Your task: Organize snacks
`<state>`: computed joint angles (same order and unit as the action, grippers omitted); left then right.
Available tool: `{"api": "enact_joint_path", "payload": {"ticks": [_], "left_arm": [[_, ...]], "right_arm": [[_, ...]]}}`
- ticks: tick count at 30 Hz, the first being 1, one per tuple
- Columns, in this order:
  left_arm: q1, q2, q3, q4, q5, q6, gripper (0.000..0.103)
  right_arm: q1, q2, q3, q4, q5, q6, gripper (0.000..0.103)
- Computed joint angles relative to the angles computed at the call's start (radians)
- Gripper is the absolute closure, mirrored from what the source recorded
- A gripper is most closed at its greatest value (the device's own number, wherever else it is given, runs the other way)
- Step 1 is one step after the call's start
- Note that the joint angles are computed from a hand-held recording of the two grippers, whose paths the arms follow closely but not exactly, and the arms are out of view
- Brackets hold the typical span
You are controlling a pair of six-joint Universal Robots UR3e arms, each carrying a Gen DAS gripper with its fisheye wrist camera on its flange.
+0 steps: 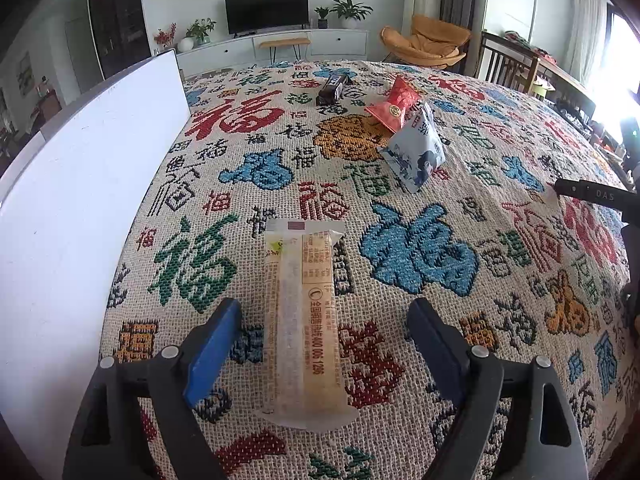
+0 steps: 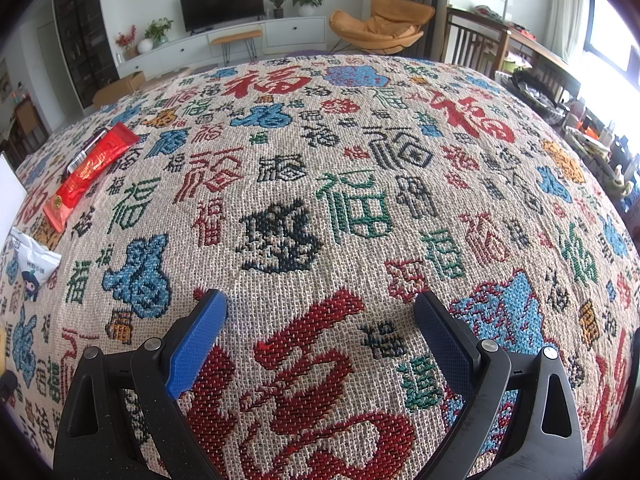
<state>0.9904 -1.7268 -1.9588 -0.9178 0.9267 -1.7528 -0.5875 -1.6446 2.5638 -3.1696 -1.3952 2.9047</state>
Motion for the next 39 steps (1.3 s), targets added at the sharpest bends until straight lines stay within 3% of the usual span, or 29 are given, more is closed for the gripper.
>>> {"api": "enact_joint_path", "payload": {"ticks": [6, 14, 15, 17, 18, 20, 21, 25, 29, 30, 31, 32, 37, 39], "left_arm": [[-0.02, -0.023, 0.01, 0.031, 0.024, -0.036, 0.0], [-0.019, -0.031, 0.025, 0.02, 0.025, -0.036, 0.0], [-0.019, -0.03, 0.022, 0.022, 0.026, -0.037, 0.0], [-0.019, -0.031, 0.025, 0.019, 0.025, -0.036, 0.0], [-0.019, -0.031, 0.025, 0.019, 0.025, -0.036, 0.0], [-0.019, -0.03, 0.021, 0.023, 0.026, -0.037, 0.0], [-0.019, -0.03, 0.021, 0.023, 0.026, -0.037, 0.0], [-0.019, -0.03, 0.023, 0.021, 0.026, -0.036, 0.0], [-0.02, -0.031, 0.024, 0.02, 0.026, -0.038, 0.0], [-0.021, -0.032, 0.026, 0.019, 0.026, -0.038, 0.0], [-0.02, -0.033, 0.029, 0.016, 0.026, -0.038, 0.0], [-0.02, -0.031, 0.027, 0.016, 0.025, -0.037, 0.0], [-0.017, -0.028, 0.031, -0.002, 0.025, -0.022, 0.0], [-0.027, -0.043, 0.105, -0.11, 0.06, 0.041, 0.0]], "right_arm": [[0.0, 0.0, 0.0, 0.0, 0.0, 0.0, 0.006], [0.003, -0.006, -0.027, 0.048, 0.006, 0.021, 0.006], [-0.006, -0.039, -0.062, 0.154, 0.049, 0.009, 0.006], [-0.073, -0.155, -0.085, 0.402, 0.286, -0.083, 0.007], [-0.064, -0.191, -0.09, 0.466, 0.362, -0.12, 0.007], [0.063, -0.185, -0.126, 0.461, 0.398, -0.166, 0.007], [0.148, -0.143, -0.161, 0.429, 0.388, -0.172, 0.007], [0.476, 0.178, -0.432, 0.319, 0.184, -0.075, 0.009], [0.574, 0.4, -0.649, 0.408, 0.111, -0.029, 0.011], [0.594, 0.409, -0.639, 0.358, 0.075, -0.025, 0.014], [0.6, 0.404, -0.625, 0.338, 0.065, -0.029, 0.047], [0.597, 0.385, -0.603, 0.317, 0.053, -0.012, 0.057], [0.397, 0.125, -0.33, 0.32, 0.264, -0.027, 0.058], [0.275, -0.052, -0.206, 0.428, 0.364, -0.101, 0.058]]}}
